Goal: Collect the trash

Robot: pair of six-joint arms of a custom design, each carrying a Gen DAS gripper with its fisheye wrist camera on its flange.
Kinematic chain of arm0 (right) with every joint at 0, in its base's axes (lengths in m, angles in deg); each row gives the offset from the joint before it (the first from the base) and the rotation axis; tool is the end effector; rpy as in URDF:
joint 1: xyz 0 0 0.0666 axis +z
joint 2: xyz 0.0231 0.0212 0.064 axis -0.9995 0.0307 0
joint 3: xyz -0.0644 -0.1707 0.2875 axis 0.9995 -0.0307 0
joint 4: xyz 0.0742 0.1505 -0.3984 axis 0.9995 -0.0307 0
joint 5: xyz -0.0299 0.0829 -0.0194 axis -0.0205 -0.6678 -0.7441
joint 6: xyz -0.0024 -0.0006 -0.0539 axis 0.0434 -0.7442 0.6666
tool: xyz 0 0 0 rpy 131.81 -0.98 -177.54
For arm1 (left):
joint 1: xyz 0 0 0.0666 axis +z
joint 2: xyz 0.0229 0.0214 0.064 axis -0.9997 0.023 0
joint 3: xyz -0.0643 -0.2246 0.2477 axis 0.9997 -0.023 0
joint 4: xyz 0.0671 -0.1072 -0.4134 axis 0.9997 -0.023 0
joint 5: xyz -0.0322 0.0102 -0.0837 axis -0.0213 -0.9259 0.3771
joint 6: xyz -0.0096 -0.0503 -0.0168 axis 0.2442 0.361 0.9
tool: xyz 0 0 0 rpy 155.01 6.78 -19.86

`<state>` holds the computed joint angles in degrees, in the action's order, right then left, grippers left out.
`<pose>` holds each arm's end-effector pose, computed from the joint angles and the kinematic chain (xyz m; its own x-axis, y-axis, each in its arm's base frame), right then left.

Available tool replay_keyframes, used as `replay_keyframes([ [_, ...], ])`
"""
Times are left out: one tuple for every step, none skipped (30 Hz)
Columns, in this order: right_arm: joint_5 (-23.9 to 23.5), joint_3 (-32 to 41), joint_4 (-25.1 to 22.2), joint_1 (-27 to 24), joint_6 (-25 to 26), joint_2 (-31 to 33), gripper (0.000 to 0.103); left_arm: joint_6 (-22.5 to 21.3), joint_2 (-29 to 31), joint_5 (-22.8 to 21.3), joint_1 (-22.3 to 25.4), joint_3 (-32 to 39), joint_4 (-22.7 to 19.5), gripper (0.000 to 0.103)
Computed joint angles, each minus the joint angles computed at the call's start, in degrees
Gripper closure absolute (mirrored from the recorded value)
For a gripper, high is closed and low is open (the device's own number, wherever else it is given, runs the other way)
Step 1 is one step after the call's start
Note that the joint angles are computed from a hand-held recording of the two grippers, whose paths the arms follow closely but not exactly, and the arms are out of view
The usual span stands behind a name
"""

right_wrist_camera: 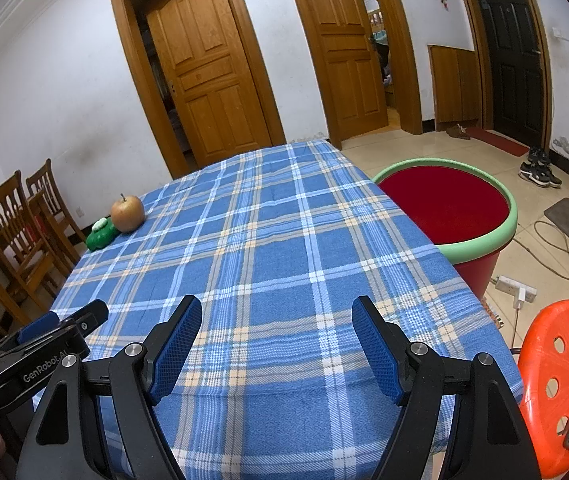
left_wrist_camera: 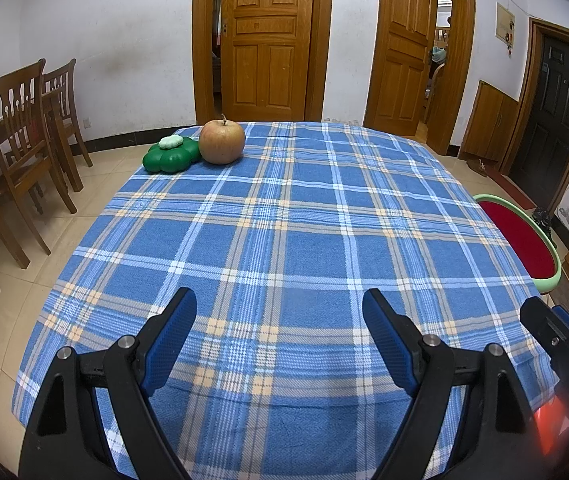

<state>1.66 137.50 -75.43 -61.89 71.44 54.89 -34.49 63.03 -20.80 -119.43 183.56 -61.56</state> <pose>0.5932 0.2948 0.4747 -0.6232 0.0075 -0.7820 -0.3069 0.9174 0.2534 0.5358 -0.2958 0.4806 -0.6039 -0.2723 -0.7491 -0.3546 0.9335 -0.0534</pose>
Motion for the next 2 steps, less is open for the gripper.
replay_keyframes([
  [0.0, 0.0, 0.0, 0.0, 0.0, 0.0, 0.025, 0.0, 0.0, 0.0, 0.0, 0.0, 0.0, 0.019],
  [0.1, 0.0, 0.0, 0.0, 0.1, 0.0, 0.025, 0.0, -0.1, 0.0, 0.0, -0.1, 0.0, 0.019],
])
